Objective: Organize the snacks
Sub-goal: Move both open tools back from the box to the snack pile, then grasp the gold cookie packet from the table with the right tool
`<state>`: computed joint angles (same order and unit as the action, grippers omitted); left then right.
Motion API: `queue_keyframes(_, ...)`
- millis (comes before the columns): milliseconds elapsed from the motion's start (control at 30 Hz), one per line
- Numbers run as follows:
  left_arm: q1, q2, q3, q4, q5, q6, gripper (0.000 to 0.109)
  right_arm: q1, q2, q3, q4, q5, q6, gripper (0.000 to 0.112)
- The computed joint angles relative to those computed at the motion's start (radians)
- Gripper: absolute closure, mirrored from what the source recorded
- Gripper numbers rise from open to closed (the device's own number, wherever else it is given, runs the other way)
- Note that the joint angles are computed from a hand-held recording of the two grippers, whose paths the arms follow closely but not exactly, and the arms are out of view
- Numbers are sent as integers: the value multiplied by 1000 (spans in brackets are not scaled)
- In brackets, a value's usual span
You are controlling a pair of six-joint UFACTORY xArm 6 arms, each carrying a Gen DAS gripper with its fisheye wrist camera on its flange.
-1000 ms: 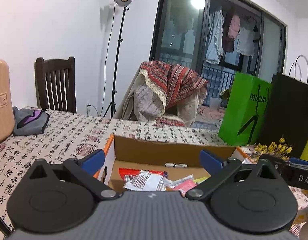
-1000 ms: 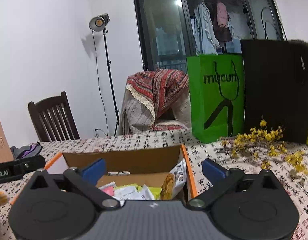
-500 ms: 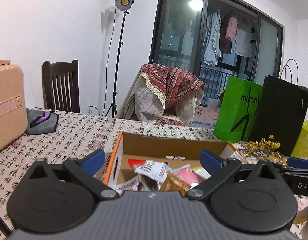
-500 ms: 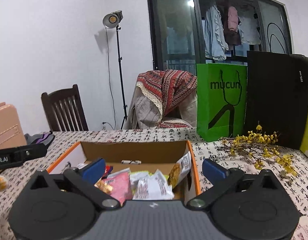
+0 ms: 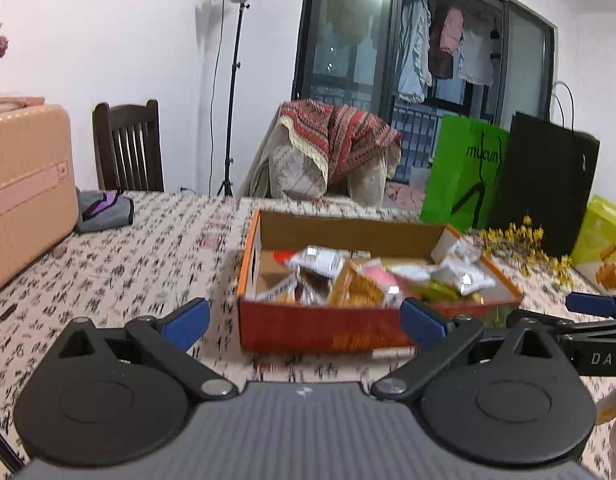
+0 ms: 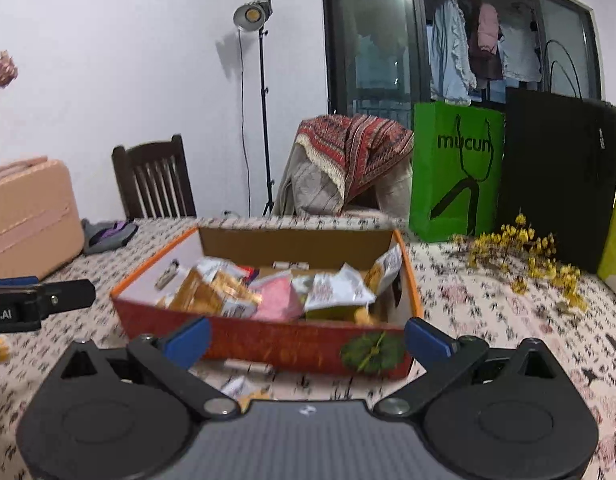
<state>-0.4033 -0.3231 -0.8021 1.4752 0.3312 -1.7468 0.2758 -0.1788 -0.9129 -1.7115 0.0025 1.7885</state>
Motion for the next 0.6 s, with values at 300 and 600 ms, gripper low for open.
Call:
queue_keyframes(300,18,-75,128,-36,-49,31,6,20,-3,108,242,2,-237,9)
queue_keyframes(600,76,-86,194,-2,-104,26,6,43,42,138,523,-14,-578,9)
